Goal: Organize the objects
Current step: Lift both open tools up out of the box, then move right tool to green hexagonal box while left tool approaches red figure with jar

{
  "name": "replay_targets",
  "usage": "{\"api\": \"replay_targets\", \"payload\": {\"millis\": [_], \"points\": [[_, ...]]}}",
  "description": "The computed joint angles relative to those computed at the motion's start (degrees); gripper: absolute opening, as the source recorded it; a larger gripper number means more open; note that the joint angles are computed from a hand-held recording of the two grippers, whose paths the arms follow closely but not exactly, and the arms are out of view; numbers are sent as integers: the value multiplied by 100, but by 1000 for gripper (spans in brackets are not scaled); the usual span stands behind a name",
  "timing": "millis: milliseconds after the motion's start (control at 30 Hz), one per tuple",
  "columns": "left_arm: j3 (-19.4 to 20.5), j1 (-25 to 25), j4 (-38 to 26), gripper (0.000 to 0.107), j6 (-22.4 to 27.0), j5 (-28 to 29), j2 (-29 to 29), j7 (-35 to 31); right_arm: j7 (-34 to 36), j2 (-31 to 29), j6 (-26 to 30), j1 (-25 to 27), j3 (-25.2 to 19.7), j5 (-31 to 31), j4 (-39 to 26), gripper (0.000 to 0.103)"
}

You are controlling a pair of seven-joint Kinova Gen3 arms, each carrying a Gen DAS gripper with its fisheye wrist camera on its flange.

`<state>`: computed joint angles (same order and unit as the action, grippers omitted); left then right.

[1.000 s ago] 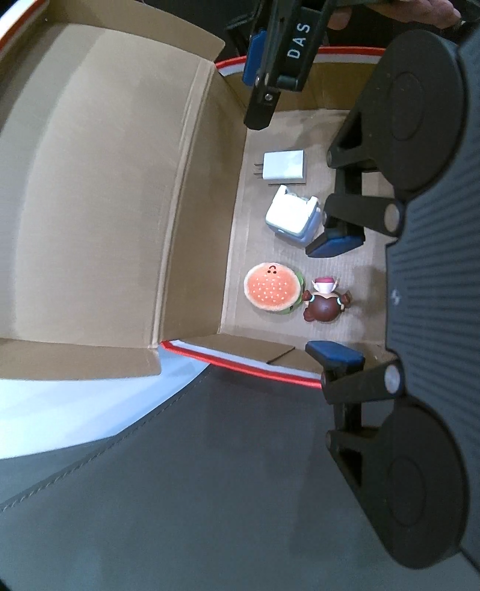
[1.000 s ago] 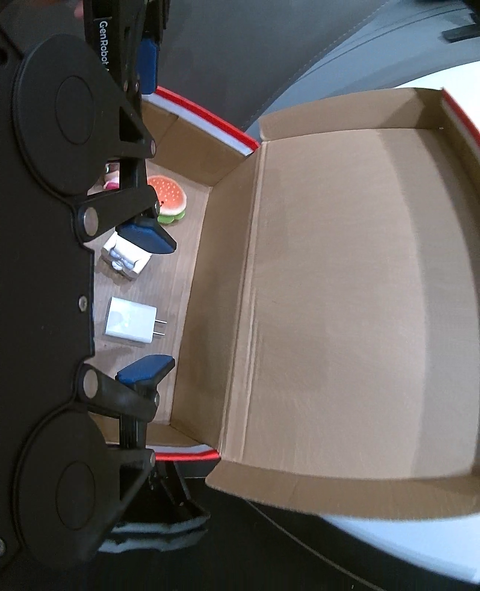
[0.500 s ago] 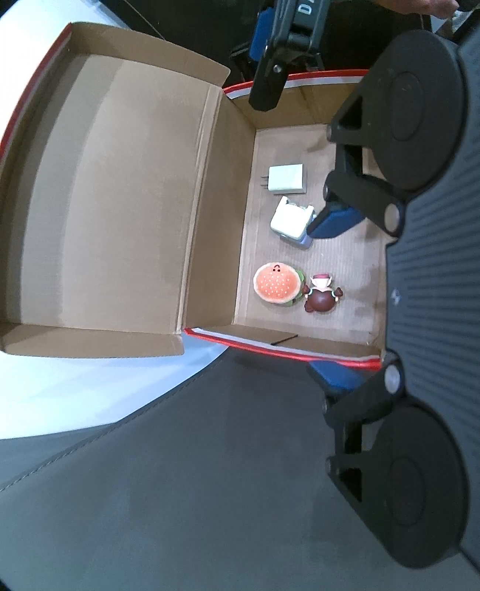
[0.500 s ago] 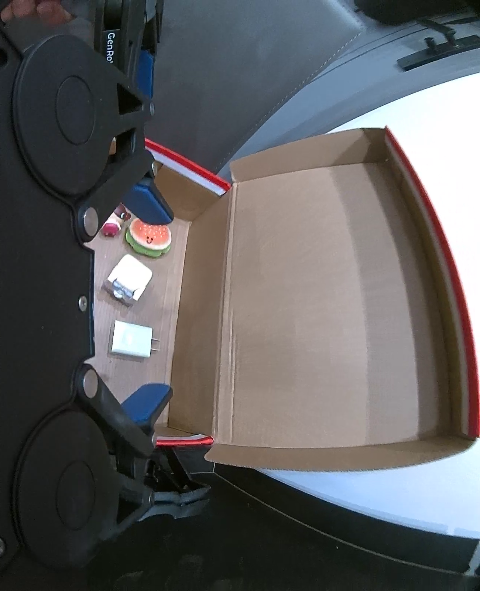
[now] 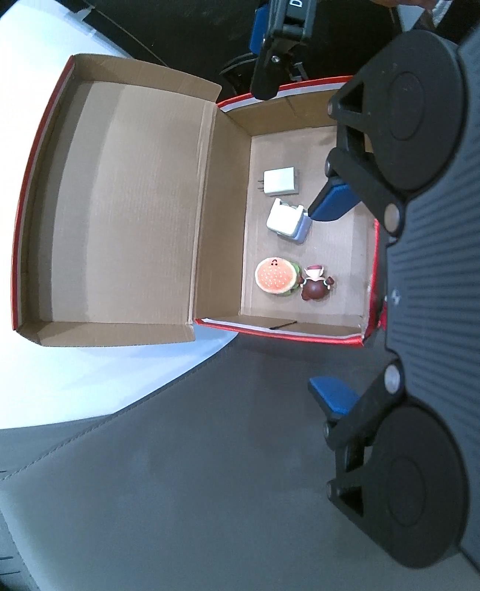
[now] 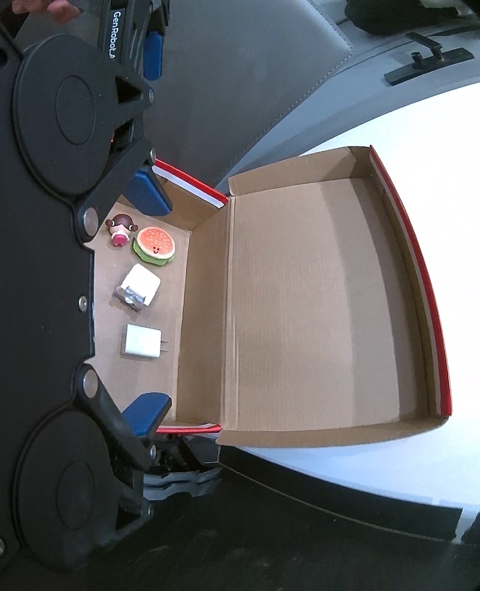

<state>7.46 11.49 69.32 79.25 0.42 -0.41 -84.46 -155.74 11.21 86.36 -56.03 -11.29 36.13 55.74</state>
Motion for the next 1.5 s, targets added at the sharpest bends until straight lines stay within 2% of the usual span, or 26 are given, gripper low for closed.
{"api": "replay_targets", "payload": {"millis": [167,800,1500], "points": [[-8,-18,43,92,18,6,-159,-177,-213,-97,12,-102,-74,56,67,103],[-212,-306,352,95,109,680,-846,-833,-1186,-209,298,-792,-428,568,251,103],[-429,-478,787,95,327,1056,-1255,-1277,-2142,-182,588,-1387,-631,947,460,103]]}}
